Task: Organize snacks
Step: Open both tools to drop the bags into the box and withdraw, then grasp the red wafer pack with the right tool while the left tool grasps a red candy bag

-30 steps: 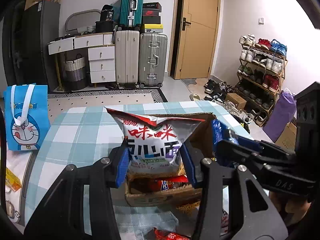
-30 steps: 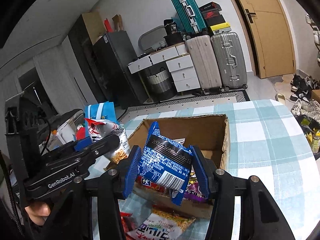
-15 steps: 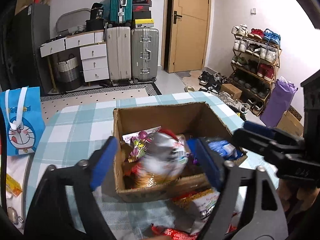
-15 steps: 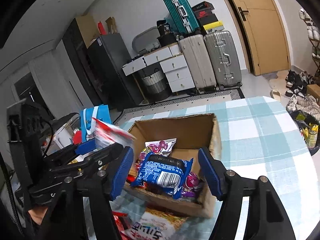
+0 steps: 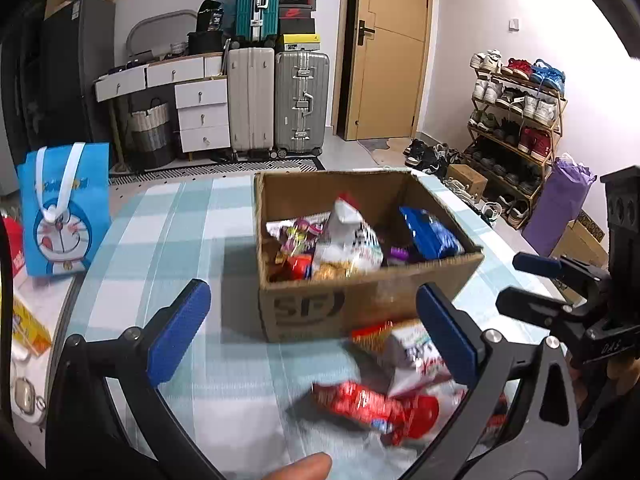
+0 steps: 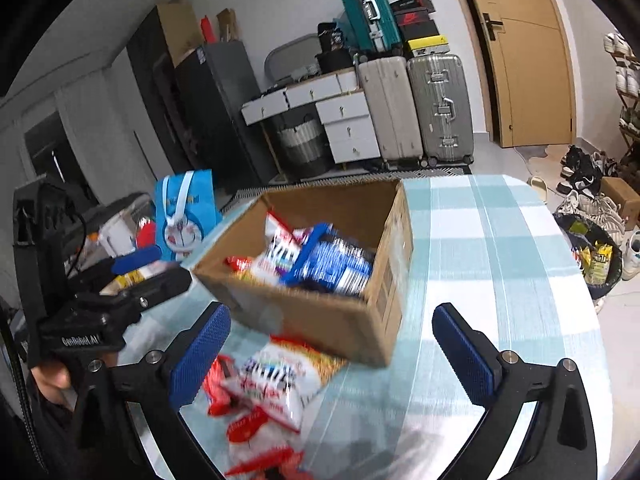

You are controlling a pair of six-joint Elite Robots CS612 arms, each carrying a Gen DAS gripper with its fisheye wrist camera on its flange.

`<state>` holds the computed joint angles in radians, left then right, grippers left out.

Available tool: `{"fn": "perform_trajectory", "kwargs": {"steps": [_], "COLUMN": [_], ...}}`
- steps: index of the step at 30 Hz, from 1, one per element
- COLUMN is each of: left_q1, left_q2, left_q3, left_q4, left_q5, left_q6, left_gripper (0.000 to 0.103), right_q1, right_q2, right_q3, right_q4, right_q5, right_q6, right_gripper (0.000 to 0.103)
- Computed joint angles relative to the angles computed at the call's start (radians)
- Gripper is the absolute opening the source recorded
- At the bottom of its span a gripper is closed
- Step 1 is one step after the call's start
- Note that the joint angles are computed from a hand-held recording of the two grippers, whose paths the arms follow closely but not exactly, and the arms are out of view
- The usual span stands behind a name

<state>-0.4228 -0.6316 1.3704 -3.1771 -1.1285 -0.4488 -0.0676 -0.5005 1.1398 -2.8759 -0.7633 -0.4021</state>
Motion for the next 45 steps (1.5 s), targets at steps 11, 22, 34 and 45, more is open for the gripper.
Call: {"fn": "perform_trajectory", "kwargs": {"steps": [11,22,34,45], "left_q1": [-0.012,-0.015,-0.016,-0.019], "left_q2": [-0.03,-0.031,-0.028,-0.02], "left_q3": [0.108,0.139,0.134,0.125], "left_q4": [-0.019,-0.004,0.022,0.031], "left_q5": [-0.013,-0.025,-0.027,-0.035], "left_q6": [-0.049,-0.076,-0.064,-0.049], "left_gripper": [0.103,0.103,0.103,0.103], "right_q1": [-0.001,0.004,0.02,0.002], "right_q2": [-0.049,-0.074,-0.091,-0.049], "right_q3": [0.105,0.155,0.177,0.104], "right_q4": [0.073,0.176,0.282,0.242], "right_q5": [-0.101,-0.171,-0.28,-0.364], "right_q6": [-0.138,-0.315,-0.52,-0.343], "right_gripper": [0.102,0.102,0.102,0.103]}}
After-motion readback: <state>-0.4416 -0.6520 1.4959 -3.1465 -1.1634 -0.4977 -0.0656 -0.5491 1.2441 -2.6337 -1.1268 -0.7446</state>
